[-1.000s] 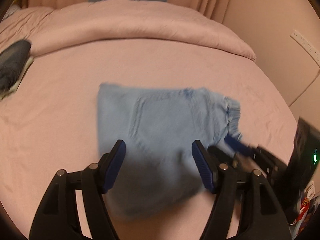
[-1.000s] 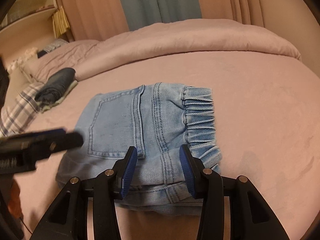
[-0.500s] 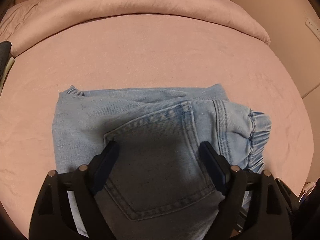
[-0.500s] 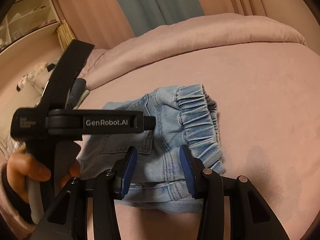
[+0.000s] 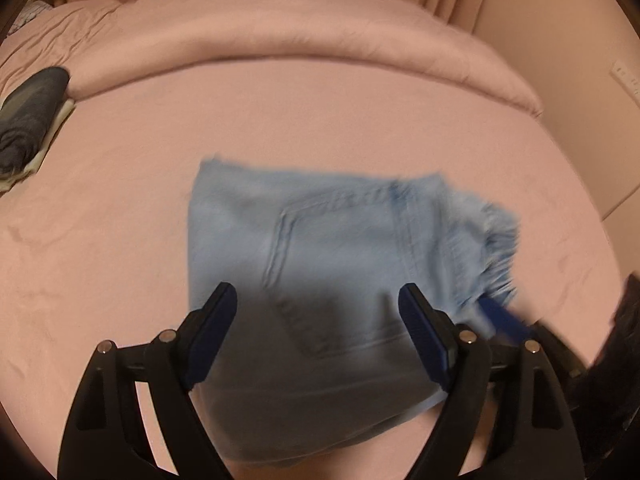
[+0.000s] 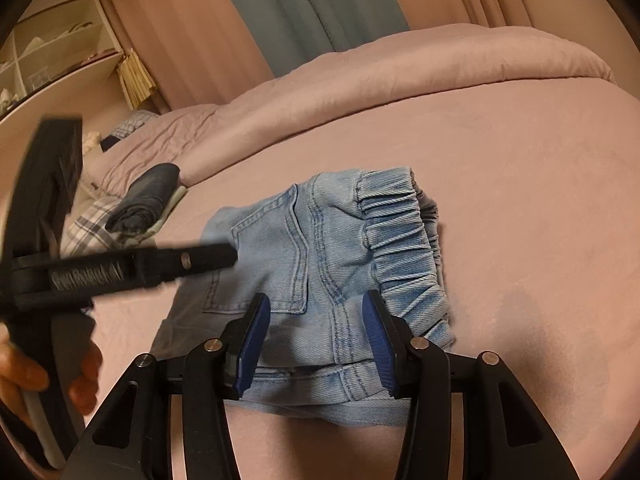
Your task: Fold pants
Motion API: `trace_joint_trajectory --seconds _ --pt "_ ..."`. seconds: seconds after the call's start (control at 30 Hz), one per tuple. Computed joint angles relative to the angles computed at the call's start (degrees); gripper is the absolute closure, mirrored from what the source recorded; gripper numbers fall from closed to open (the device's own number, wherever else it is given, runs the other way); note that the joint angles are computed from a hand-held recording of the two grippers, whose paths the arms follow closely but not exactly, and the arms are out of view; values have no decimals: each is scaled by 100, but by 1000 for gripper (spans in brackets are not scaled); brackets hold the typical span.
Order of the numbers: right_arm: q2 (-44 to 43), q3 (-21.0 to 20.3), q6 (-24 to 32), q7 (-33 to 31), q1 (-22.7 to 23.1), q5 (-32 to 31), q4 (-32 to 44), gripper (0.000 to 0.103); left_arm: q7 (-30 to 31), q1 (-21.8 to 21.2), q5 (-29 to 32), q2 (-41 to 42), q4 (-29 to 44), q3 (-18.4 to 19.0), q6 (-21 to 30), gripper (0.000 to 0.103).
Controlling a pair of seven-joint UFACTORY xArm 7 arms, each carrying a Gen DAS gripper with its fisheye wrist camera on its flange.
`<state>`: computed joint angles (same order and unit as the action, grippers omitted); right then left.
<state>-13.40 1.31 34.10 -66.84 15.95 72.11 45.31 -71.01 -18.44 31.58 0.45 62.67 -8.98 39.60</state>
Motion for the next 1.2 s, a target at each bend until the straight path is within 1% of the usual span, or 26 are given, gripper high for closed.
trace_joint_trajectory --seconds 0.07,0.1,0.13,0.17,0.23,0.37,0.43,0.57,0.6,0.63,0.67,0.73,0.77,0.83,0.9,0.93,0.97,1.0,1.03,1.07,1.1,1.13,1.2 --pt "35 -11 21 2 -11 -14 38 53 192 -10 -227 154 16 1 101 20" --pt "37 -8 22 2 -16 -18 41 53 249 -43 -205 252 77 -5 202 19" --pt "32 0 12 4 -18 -28 36 53 270 -85 -131 335 133 -1 272 17" --pt "71 -1 8 3 -22 -40 72 53 262 -95 -155 362 114 30 170 13" --pt "58 5 -8 -14 -26 -36 61 52 339 -65 -380 333 47 91 -38 10" --pt "-5 35 -72 48 -13 -45 9 52 380 3 -541 39 -267 141 -422 12" --pt "-60 -3 17 220 -25 -93 3 52 177 53 -475 -247 -562 102 -671 12" --pt "-198 -269 596 448 -148 34 18 50 -521 336 -178 -883 -1271 -41 -997 12" --pt "-232 -305 662 501 -196 84 16 45 -617 414 -242 -990 -1442 -56 -1149 12" --pt "-298 -272 523 575 -241 102 -25 36 -609 473 -377 -1056 -1583 -56 -1283 12" --pt "-347 -235 366 595 -257 126 -63 35 -534 505 -605 -1092 -1723 -39 -1373 12" --pt "-387 -205 136 624 -273 86 -96 35 -324 531 -999 -1076 -1861 -45 -1428 12" --pt "-358 -188 67 741 -281 -13 -83 35 -256 552 -1117 -1077 -1940 -54 -1546 13" --pt "-283 -172 -64 1058 -314 -276 -72 35 -260 653 -1099 -1172 -2101 -126 -1770 13" --pt "-198 -211 -97 1367 -368 -554 -66 35 -72 677 -1306 -1318 -2266 -90 -1977 13" --pt "-160 -286 -25 1466 -405 -601 -65 35 38 676 -1479 -1397 -2382 -52 -2152 13" --pt "-97 -396 165 1557 -458 -616 -36 35 141 656 -1679 -1513 -2506 -23 -2315 13" --pt "-16 -503 423 1665 -532 -625 22 34 344 605 -1944 -1610 -2670 80 -2562 13" --pt "136 -658 836 1781 -641 -572 126 34 551 533 -2228 -1629 -2768 193 -2809 13" --pt "238 -699 1061 1840 -741 -513 187 34 763 423 -2522 -1772 -2949 312 -2967 12" --pt "330 -730 1279 1882 -853 -466 244 34 1029 235 -2868 -1825 -3086 510 -3186 12" --pt "432 -759 1545 1870 -965 -443 325 34 1197 111 -3098 -1889 -3180 608 -3297 12" --pt "529 -686 1809 1856 -1128 -520 438 33 1564 -200 -3542 -1948 -3327 886 -3529 12"
